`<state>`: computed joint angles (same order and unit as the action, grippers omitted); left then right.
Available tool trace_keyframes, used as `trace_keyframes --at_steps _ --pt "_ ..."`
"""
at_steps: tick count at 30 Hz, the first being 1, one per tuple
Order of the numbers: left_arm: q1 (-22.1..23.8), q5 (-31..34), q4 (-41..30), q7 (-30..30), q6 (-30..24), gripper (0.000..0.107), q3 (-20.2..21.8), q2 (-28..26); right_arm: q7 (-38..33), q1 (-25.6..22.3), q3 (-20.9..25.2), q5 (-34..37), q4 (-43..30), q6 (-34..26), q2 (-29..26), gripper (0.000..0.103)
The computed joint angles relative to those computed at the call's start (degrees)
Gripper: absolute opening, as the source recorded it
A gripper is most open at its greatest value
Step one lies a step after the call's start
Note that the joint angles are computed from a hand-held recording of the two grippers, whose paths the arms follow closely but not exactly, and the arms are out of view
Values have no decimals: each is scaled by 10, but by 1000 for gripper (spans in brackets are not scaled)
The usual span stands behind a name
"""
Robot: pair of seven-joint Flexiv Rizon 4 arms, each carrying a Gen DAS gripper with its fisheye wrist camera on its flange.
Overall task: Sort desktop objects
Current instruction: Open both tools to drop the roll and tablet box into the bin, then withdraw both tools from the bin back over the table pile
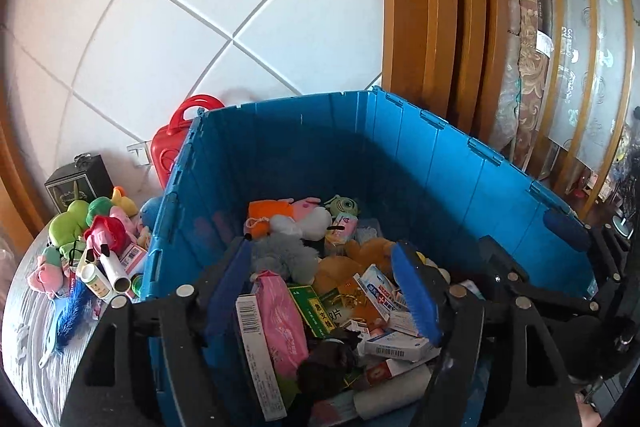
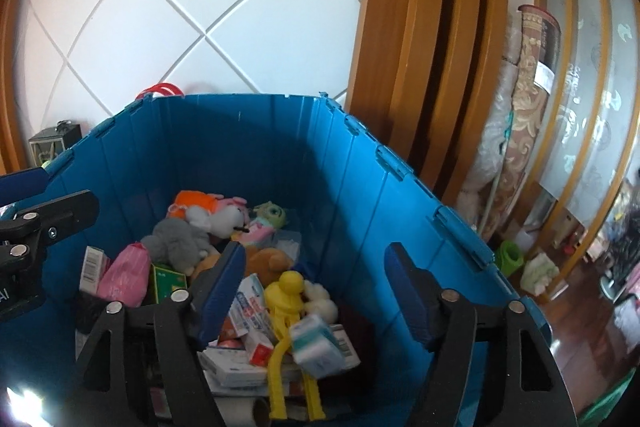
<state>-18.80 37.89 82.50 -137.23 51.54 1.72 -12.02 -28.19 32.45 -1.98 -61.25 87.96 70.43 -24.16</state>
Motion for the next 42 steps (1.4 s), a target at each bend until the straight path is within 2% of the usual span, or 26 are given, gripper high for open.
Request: trace_keyframes --at_steps 2,3,8,14,22,26,34,37,40,42 --pt "-1 10 10 -13 9 77 4 11 26 4 -11 -27 7 9 8 98" --pt "-3 21 14 -24 10 77 5 17 43 5 -16 -47 10 14 12 102" --pt "-7 98 29 -86 -8 77 0 50 101 -6 -14 -120 17 36 25 103" --pt "11 181 63 -156 -6 77 -23 96 141 -16 3 -175 14 40 30 103" --pt "67 157 135 -164 36 77 -43 156 161 -9 25 -211 13 31 38 103" --pt "96 160 176 -158 28 77 -54 198 164 8 36 -217 7 10 38 103" --pt "150 95 307 -78 92 77 3 308 203 73 55 -247 -21 -32 28 103" --pt "156 57 359 -12 119 77 54 349 211 110 62 -247 -46 -57 11 103" --pt "153 15 408 70 147 77 121 384 182 158 64 -213 -80 -96 -18 103" --pt "164 5 431 111 153 77 149 404 162 192 62 -190 -103 -118 -40 103"
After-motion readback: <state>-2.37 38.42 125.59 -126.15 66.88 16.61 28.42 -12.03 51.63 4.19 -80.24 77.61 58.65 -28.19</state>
